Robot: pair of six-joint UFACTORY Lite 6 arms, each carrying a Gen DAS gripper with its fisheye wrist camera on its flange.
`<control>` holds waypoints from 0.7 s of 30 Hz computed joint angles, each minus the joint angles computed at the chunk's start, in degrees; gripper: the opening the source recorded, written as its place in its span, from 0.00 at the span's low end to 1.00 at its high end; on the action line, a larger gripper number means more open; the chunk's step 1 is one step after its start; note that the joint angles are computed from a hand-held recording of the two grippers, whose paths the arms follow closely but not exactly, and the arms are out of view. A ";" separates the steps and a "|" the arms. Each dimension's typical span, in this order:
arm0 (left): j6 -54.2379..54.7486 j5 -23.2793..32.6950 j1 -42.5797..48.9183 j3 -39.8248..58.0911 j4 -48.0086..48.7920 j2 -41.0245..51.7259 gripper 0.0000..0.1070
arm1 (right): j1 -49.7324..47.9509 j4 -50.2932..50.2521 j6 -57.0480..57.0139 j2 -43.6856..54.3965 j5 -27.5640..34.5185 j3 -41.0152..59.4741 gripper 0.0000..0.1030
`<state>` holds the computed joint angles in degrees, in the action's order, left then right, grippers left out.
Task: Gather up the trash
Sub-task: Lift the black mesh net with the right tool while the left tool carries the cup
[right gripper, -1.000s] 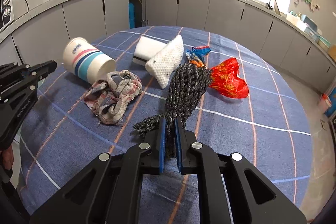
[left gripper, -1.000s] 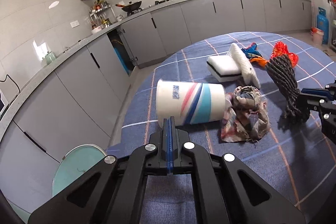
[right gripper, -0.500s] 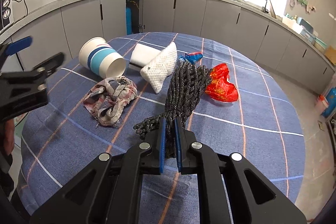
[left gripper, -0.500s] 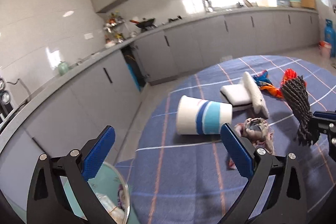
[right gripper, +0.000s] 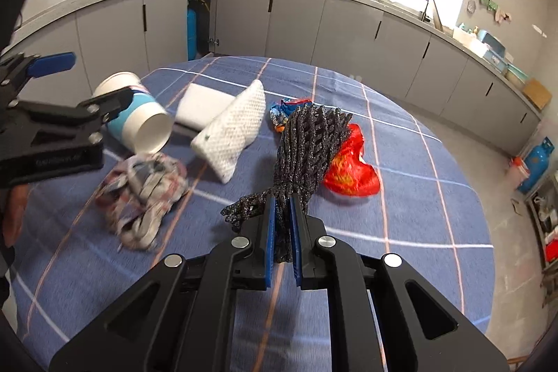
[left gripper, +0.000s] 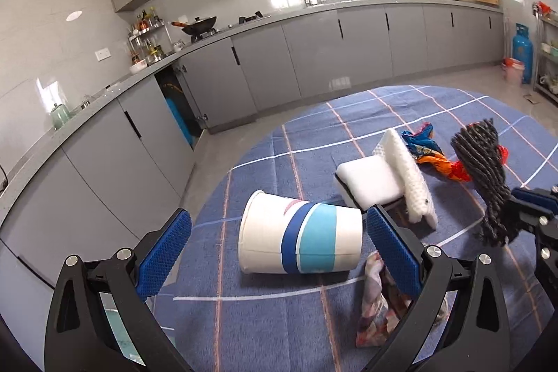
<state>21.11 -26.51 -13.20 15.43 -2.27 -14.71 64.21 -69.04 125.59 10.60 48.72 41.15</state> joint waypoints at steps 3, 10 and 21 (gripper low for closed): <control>-1.72 -1.23 0.33 0.94 2.69 2.42 0.92 | -3.86 -1.60 -1.14 2.14 -2.78 1.26 0.10; -4.45 -3.23 0.72 3.00 8.71 8.09 0.92 | -5.97 -3.61 -0.46 5.35 -5.15 2.61 0.10; -13.06 -3.70 4.24 8.11 20.94 16.14 0.80 | -6.76 -4.82 -0.10 6.71 -6.02 3.40 0.10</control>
